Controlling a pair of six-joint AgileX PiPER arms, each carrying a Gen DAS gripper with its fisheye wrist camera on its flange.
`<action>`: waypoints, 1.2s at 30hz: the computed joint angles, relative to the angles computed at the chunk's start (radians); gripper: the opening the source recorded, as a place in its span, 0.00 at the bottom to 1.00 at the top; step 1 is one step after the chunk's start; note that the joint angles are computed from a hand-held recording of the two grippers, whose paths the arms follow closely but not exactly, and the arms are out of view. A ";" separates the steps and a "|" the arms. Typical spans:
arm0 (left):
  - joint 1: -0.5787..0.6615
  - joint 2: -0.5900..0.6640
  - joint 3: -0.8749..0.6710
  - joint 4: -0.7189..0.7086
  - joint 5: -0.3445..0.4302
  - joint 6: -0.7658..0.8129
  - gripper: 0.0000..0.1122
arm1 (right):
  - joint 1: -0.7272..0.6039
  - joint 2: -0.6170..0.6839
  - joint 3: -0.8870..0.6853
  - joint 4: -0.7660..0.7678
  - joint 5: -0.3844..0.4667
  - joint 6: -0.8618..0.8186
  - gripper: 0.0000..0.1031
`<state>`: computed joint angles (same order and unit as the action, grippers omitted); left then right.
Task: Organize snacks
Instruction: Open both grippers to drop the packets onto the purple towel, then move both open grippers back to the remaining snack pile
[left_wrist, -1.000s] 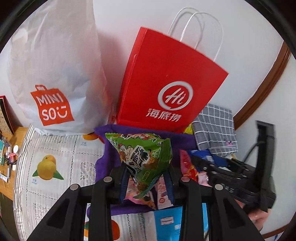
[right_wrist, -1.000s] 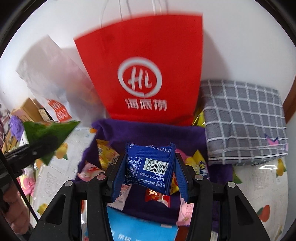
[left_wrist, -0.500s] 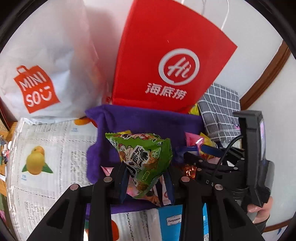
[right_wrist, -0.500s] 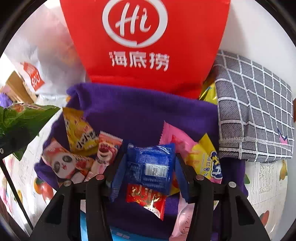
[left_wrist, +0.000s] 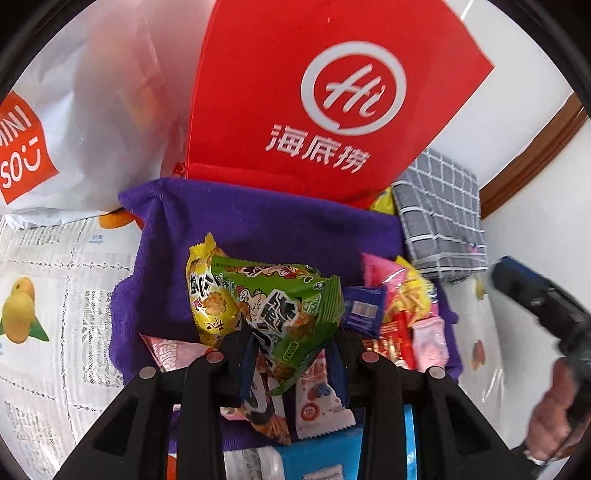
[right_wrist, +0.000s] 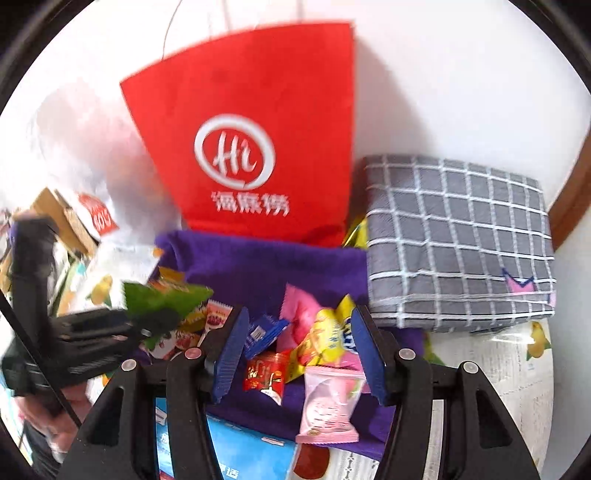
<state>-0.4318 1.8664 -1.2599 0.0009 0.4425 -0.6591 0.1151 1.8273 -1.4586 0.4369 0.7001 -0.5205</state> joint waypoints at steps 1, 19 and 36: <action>-0.004 0.008 -0.009 0.010 0.008 -0.010 0.28 | -0.008 -0.001 -0.007 0.009 0.013 -0.002 0.56; -0.112 -0.231 0.169 0.313 0.077 -0.259 0.49 | 0.016 -0.258 0.198 0.193 -0.050 -0.175 0.56; -0.386 -0.578 0.495 0.537 0.216 -0.653 0.49 | -0.001 -0.589 0.747 0.335 -0.169 -0.319 0.56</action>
